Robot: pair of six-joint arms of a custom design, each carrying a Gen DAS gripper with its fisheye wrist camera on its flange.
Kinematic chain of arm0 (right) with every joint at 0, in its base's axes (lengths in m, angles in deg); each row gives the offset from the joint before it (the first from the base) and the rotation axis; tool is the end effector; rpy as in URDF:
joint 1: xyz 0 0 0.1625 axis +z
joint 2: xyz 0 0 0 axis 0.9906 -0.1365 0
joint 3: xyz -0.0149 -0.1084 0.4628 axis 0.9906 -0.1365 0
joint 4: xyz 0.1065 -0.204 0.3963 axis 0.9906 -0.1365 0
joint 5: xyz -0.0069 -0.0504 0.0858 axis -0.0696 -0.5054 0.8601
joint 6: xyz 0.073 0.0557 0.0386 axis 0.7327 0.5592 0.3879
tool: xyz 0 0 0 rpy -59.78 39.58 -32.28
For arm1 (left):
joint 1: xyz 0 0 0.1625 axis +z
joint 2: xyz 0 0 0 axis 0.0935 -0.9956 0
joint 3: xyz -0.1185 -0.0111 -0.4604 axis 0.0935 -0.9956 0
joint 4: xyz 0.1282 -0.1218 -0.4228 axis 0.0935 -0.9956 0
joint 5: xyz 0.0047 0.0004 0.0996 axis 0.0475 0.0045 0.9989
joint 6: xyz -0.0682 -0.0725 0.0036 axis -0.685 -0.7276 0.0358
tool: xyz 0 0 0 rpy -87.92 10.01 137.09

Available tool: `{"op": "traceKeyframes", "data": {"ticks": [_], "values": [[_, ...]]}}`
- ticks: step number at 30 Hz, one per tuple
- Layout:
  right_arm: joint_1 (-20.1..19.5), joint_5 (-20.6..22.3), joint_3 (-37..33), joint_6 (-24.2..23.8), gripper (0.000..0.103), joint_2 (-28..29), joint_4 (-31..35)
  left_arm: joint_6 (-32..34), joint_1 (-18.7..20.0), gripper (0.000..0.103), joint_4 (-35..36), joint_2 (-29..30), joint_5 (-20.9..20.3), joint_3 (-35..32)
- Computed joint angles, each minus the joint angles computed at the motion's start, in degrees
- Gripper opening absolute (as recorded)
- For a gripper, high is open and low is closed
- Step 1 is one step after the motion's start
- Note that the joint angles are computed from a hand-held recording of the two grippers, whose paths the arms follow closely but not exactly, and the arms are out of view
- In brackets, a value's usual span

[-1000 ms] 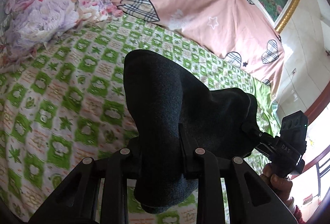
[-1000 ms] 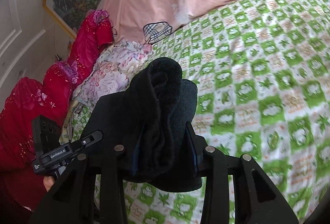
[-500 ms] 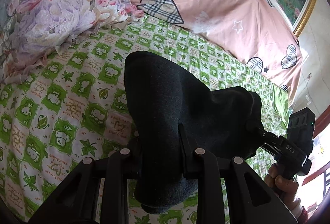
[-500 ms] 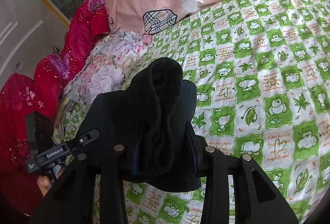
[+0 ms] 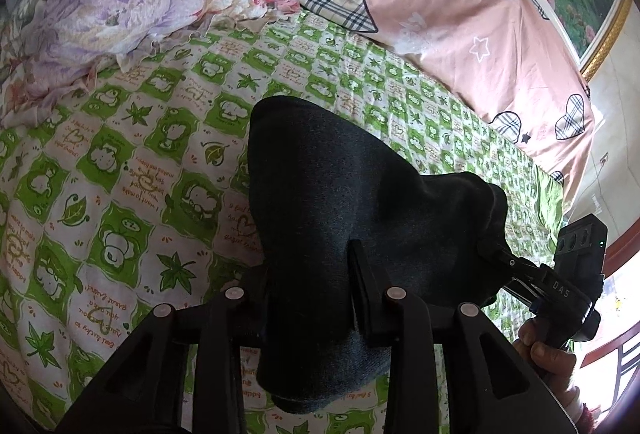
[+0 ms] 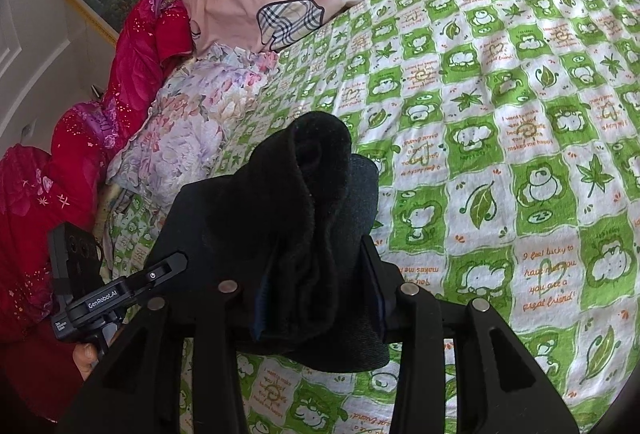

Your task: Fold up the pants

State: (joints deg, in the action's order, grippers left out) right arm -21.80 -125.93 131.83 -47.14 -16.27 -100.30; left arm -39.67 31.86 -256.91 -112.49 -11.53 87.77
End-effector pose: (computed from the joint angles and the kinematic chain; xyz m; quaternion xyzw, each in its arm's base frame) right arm -0.0571 -0.4173 0.2970 0.0028 -0.9216 0.3815 0.0719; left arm -0.3426 -0.4899 -0.0431 0.1755 0.9431 -0.2571 0.1164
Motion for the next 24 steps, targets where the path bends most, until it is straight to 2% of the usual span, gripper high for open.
{"op": "traceKeyframes", "data": {"ticks": [6, 9, 13, 17, 24], "values": [[-0.7, -0.1, 0.7, 0.6, 0.052, 0.0, -1.9, -1.1, -0.1, 0.048, 0.3, 0.7, 1.6, 0.3], [-1.0, -0.4, 1.2, 0.7, 0.057, 0.0, -3.1, -1.2, -0.5, 0.050, 0.5, 0.8, 2.4, 0.5], [-1.0, -0.8, 1.7, 0.8, 0.058, 0.0, -4.2, -1.9, -0.6, 0.054, 0.9, 0.6, 2.7, 0.8], [0.1, -2.5, 2.1, 0.6, 0.059, -0.1, -5.7, -3.1, -0.9, 0.064, 1.6, 0.2, 3.5, 1.2], [2.4, -4.0, 4.1, -1.3, 0.071, -1.0, -9.6, -5.0, -2.6, 0.067, 2.3, -0.5, 5.8, 2.7]]}}
